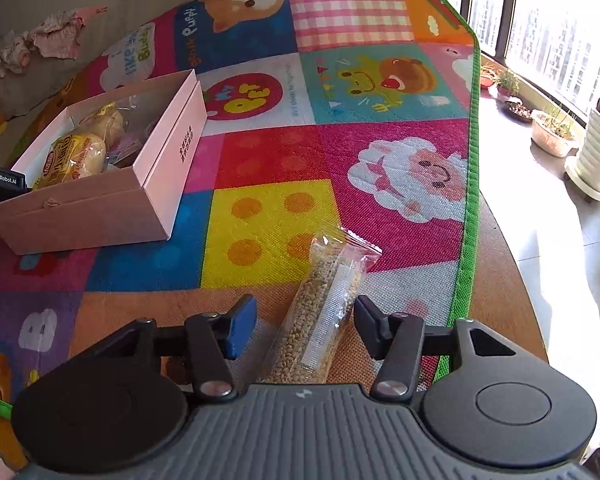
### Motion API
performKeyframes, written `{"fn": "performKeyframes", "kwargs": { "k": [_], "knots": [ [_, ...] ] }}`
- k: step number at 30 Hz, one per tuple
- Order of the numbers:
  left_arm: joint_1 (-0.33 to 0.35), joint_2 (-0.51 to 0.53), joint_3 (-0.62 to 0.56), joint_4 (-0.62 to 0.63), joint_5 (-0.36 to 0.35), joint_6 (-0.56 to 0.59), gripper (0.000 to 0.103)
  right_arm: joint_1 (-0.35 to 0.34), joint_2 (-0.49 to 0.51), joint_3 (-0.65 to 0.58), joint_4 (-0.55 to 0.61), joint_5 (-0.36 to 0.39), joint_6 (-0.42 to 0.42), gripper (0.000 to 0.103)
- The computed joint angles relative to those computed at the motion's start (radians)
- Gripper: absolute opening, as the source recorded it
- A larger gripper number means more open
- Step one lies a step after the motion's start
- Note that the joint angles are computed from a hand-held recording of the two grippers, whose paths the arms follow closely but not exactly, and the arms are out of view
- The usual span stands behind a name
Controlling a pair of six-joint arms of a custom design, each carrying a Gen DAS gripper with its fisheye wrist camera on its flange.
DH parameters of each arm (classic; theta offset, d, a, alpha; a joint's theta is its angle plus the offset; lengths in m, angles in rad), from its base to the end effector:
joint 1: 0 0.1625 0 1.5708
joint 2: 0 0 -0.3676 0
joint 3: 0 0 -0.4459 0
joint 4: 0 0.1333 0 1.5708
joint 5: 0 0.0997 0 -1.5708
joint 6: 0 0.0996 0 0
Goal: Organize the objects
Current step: 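Grasp the clear sesame stick pack with the right tool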
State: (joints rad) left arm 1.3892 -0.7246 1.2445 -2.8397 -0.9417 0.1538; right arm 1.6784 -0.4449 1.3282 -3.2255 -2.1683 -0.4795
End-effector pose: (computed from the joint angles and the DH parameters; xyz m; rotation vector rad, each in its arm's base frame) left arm 0.0461 -0.8117 0.1935 0.0967 2.3866 -0.9419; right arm 0.1567 -0.7311 -0.0134 0.3921 -2.2957 0.7906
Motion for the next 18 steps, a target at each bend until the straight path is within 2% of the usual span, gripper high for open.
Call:
{"fn": "performKeyframes", "kwargs": {
  "k": [3,6,11,18],
  "knots": [
    [-0.003,0.004,-0.006,0.006,0.010,-0.005,0.017,0.007,-0.007,0.012,0.020,0.015,-0.026,0.030],
    [-0.001,0.002,-0.005,0.006,0.006,-0.013,0.017,0.013,-0.026,0.017,0.103,0.043,-0.006,0.027],
    [0.005,-0.005,0.007,-0.013,-0.017,-0.012,0.017,0.031,-0.053,0.019,0.259,0.100,0.012,0.027],
    [0.010,-0.008,0.016,-0.033,-0.032,0.003,0.017,0.068,-0.040,-0.012,0.297,0.120,-0.031,0.027]
  ]
}}
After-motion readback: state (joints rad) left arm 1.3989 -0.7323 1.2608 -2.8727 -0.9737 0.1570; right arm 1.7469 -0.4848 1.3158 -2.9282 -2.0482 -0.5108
